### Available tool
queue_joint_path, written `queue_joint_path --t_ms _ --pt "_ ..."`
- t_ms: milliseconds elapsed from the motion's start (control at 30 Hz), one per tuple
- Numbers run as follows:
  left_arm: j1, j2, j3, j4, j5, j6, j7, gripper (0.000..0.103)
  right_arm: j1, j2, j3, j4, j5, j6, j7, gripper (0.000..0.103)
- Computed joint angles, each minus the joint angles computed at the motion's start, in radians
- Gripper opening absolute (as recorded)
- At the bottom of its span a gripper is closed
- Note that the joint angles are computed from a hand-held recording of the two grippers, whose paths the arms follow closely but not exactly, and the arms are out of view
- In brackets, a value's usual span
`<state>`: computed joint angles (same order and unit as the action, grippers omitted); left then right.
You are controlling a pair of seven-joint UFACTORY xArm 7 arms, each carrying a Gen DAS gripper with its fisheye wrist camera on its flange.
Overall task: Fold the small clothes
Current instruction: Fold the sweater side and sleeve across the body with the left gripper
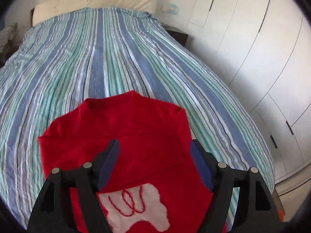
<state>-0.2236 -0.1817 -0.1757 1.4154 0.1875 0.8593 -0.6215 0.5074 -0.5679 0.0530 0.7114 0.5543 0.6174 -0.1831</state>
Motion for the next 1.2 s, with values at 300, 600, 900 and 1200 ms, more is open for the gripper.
queue_joint_path --t_ms 300,600,900,1200 --pt "0.16 -0.168 0.077 -0.324 0.115 0.163 -0.147 0.084 -0.007 0.044 -0.021 0.022 0.053 0.027 -0.01 0.069" --pt "0.222 -0.359 0.067 -0.54 0.069 0.101 -0.142 0.09 -0.034 0.056 -0.004 0.026 0.038 0.021 0.01 0.069" --pt "0.128 -0.763 -0.067 -0.72 -0.025 0.231 -0.175 0.094 -0.078 0.037 -0.001 0.006 0.008 -0.043 0.09 0.069" --pt "0.013 -0.995 -0.221 -0.848 -0.093 0.405 -0.313 0.094 -0.142 0.001 0.052 -0.024 -0.164 -0.083 0.247 0.071"
